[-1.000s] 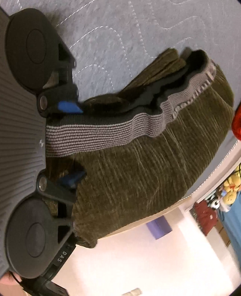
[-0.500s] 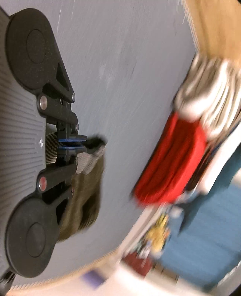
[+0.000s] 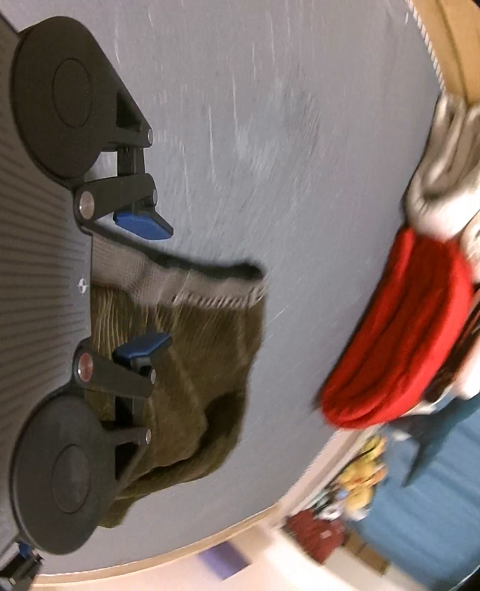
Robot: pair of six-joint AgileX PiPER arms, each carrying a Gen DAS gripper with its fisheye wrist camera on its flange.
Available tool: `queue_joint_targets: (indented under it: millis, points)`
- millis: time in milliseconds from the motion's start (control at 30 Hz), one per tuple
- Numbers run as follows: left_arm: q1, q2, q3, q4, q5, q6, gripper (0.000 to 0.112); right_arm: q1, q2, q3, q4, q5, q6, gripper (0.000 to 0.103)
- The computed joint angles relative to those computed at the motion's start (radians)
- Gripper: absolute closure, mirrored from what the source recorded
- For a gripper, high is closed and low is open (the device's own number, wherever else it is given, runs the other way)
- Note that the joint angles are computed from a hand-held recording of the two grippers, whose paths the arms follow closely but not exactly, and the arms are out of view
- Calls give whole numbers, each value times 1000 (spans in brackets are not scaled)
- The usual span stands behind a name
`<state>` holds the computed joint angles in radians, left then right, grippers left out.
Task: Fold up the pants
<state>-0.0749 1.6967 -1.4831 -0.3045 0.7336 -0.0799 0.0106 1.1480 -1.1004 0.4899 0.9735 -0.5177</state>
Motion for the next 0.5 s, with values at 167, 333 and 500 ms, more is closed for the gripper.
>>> queue_joint_targets:
  millis: [167,333,500]
  points:
    - [-47,176,-121,76,-9,-87,38,-276,-2,-13,366,163,-203,27]
    - [-58,282,-171,53,9,-51,34,-460,-34,22,466,93,-142,27]
    - [-156,280,-161,308,-19,-84,57,-489,-39,30,245,-129,199,26]
